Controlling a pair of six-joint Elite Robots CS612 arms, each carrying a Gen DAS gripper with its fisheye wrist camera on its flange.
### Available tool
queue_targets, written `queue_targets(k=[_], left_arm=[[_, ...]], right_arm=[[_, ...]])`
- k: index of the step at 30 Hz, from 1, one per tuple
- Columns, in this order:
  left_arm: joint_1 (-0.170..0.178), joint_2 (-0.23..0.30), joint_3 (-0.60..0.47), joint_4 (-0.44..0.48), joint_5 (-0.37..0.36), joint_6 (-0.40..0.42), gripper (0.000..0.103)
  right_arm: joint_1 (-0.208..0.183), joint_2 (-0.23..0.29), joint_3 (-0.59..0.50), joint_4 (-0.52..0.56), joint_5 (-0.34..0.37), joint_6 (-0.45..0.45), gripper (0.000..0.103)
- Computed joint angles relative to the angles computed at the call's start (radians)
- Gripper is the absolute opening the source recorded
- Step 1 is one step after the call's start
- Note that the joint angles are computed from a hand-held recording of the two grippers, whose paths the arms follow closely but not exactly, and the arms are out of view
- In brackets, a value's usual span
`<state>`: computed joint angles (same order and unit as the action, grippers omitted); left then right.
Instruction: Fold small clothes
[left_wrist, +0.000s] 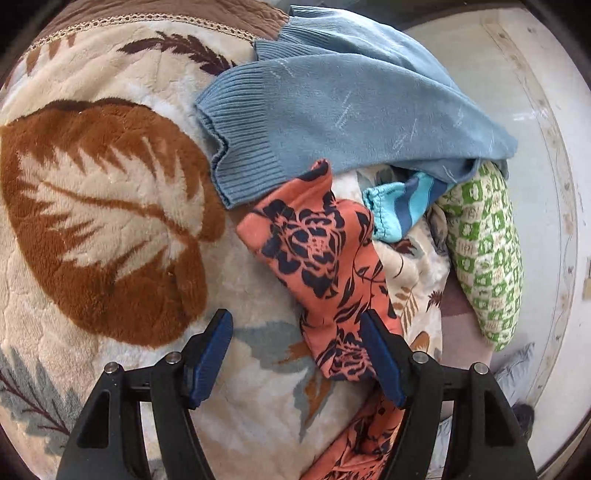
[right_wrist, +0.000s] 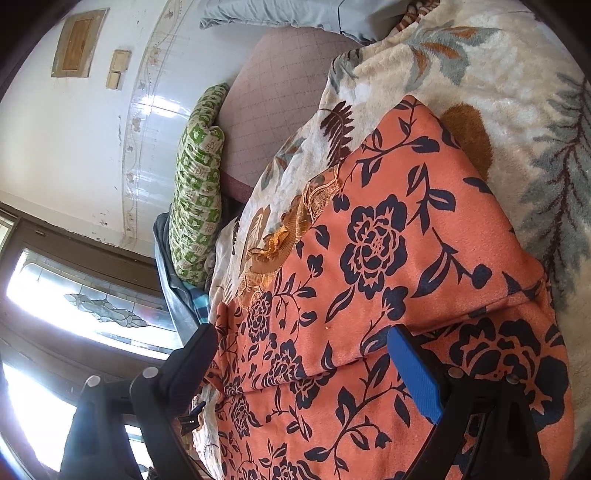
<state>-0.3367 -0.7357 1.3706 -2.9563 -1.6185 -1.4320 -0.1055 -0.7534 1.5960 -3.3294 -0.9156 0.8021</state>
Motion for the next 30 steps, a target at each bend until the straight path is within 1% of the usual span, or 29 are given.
queue_targets(k=[3,4,5,6,7,8,9,11,12,14,16,19,20,22,25,28,29,30], left_arm=[[0.001,0.005,-0.022,0.013,0.031,0.001,0.07],[0.001,0.007,-0.03,0.018,0.041,0.011,0.063],[0.001,0.009,-0.043,0.042,0.051,0.023,0.032],[0.004,0.012,-0.064,0.095,0.047,0.039,0.003],[0.01,0.012,-0.071,0.132,0.043,0.045,0.004],[0.01,0.013,-0.081,0.158,0.058,0.049,0.004],[0.007,0.011,-0.099,0.208,0.085,0.078,0.004],[-0.012,-0.004,-0.125,0.273,0.178,0.169,0.004],[-0.025,-0.012,-0.138,0.279,0.226,0.224,0.004],[-0.059,-0.027,-0.16,0.258,0.316,0.363,0.004],[-0.098,-0.027,-0.202,0.22,0.387,0.519,0.004],[-0.16,-0.015,-0.264,0.126,0.43,0.755,0.004],[-0.181,-0.012,-0.28,0.097,0.428,0.823,0.004],[-0.218,0.003,-0.317,0.053,0.395,0.939,0.004],[-0.27,0.024,-0.355,0.022,0.317,1.071,0.004],[-0.314,0.055,-0.388,0.037,0.24,1.127,0.004],[-0.327,0.068,-0.399,0.053,0.213,1.135,0.005],[-0.336,0.09,-0.424,0.087,0.186,1.131,0.005]], right_arm=[[0.0,0.0,-0.002,0.004,0.001,-0.003,0.095],[0.001,0.001,-0.003,0.008,0.002,-0.006,0.095],[0.001,0.002,-0.004,0.011,0.003,-0.008,0.095],[0.002,0.002,-0.006,0.015,0.003,-0.011,0.095],[0.003,0.002,-0.007,0.018,0.003,-0.013,0.095],[0.003,0.003,-0.007,0.019,0.004,-0.014,0.095],[0.003,0.003,-0.008,0.02,0.004,-0.013,0.095],[0.002,0.004,-0.007,0.015,0.006,-0.008,0.095],[0.002,0.003,-0.006,0.009,0.008,-0.004,0.095],[0.0,0.003,-0.004,-0.001,0.01,0.001,0.095],[-0.001,0.003,-0.004,-0.007,0.016,0.004,0.095],[-0.003,0.001,-0.001,-0.017,0.024,0.007,0.095],[-0.003,0.0,0.0,-0.022,0.023,0.008,0.095],[-0.005,-0.002,0.003,-0.035,0.021,0.015,0.095],[-0.008,-0.003,0.008,-0.056,0.015,0.032,0.095],[-0.012,-0.005,0.012,-0.077,0.008,0.053,0.095],[-0.014,-0.005,0.013,-0.083,0.006,0.058,0.095],[-0.015,-0.005,0.015,-0.088,0.001,0.065,0.095]])
